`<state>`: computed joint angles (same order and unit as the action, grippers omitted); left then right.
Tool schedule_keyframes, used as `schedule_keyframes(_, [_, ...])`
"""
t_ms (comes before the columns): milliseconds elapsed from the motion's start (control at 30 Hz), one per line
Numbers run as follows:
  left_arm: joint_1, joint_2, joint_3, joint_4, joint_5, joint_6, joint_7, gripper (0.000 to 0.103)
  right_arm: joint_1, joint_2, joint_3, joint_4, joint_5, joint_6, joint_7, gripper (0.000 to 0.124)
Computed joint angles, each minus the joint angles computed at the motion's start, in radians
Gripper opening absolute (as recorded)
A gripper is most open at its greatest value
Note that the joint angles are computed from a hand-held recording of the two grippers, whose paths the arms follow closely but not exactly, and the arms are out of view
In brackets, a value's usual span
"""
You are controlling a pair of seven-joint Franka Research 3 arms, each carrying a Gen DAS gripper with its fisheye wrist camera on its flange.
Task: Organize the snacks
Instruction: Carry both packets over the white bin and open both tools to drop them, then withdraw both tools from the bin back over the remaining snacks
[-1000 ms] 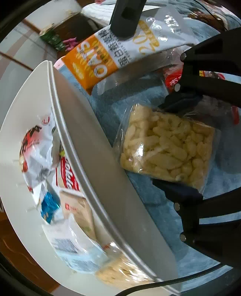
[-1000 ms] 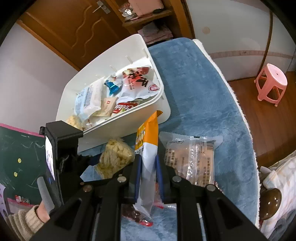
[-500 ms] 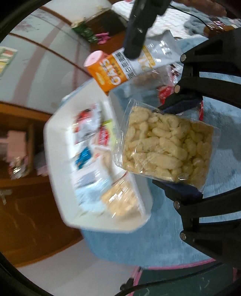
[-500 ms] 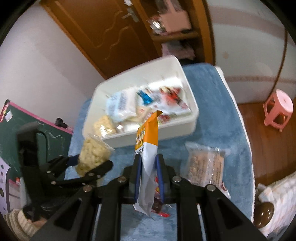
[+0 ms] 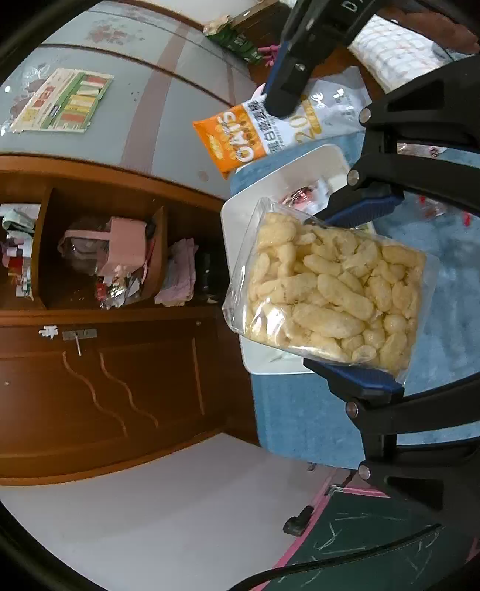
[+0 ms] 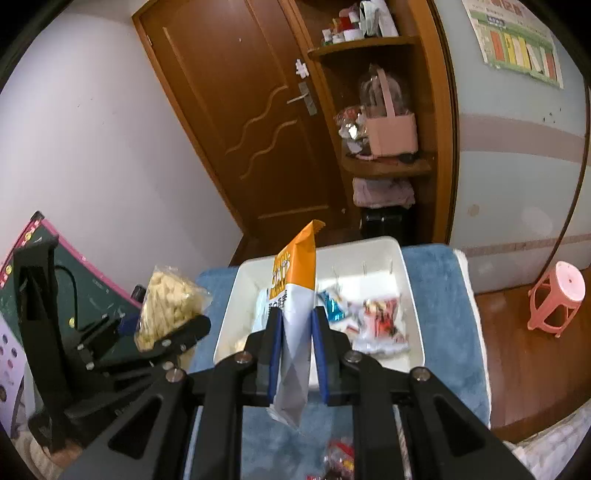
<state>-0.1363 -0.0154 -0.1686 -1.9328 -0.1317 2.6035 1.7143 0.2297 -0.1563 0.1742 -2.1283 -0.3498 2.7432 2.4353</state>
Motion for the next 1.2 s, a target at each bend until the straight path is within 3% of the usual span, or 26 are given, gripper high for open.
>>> schedule_keyframes(267, [0.007, 0.131, -0.015, 0.103, 0.101, 0.013, -0.082, 0.063, 0.030, 0.135, -0.035, 0.132, -0.118, -0.068, 0.079, 0.017])
schedule_keyframes(433, [0.013, 0.209, -0.020, 0.159, 0.155, -0.007, -0.130, 0.065, 0.072, 0.225, -0.084, 0.200, -0.110, -0.103, 0.069, 0.020])
schedule_keyframes(467, [0.017, 0.223, -0.023, 0.171, 0.157, -0.019, -0.132, 0.067, 0.082, 0.243, -0.091, 0.216, -0.100, -0.122, 0.058, 0.020])
schedule_keyframes(500, [0.020, 0.233, -0.026, 0.182, 0.158, -0.032, -0.131, 0.075, 0.093, 0.253, -0.099, 0.227, -0.098, -0.144, 0.056, 0.025])
schedule_keyframes(533, [0.023, 0.238, -0.029, 0.183, 0.157, -0.037, -0.128, 0.081, 0.102, 0.269, -0.103, 0.245, -0.082, -0.172, 0.039, 0.037])
schedule_keyframes(567, [0.022, 0.238, -0.027, 0.177, 0.169, -0.026, -0.138, 0.085, 0.111, 0.274, -0.109, 0.251, -0.075, -0.186, 0.034, 0.041])
schedule_keyframes(700, [0.038, 0.220, -0.033, 0.147, 0.162, -0.002, -0.127, 0.086, 0.149, 0.265, -0.137, 0.252, -0.189, -0.236, 0.142, 0.069])
schedule_keyframes(733, [0.044, 0.213, -0.036, 0.138, 0.148, -0.003, -0.120, 0.086, 0.151, 0.258, -0.138, 0.245, -0.209, -0.236, 0.163, 0.071])
schedule_keyframes(967, [0.055, 0.103, -0.031, 0.024, 0.090, 0.044, -0.085, 0.086, 0.148, 0.192, -0.114, 0.208, -0.310, -0.266, 0.261, 0.071])
schedule_keyframes(1200, [0.028, -0.072, 0.006, -0.139, -0.029, 0.055, -0.029, 0.086, 0.113, 0.019, -0.042, 0.078, -0.432, -0.312, 0.393, 0.071])
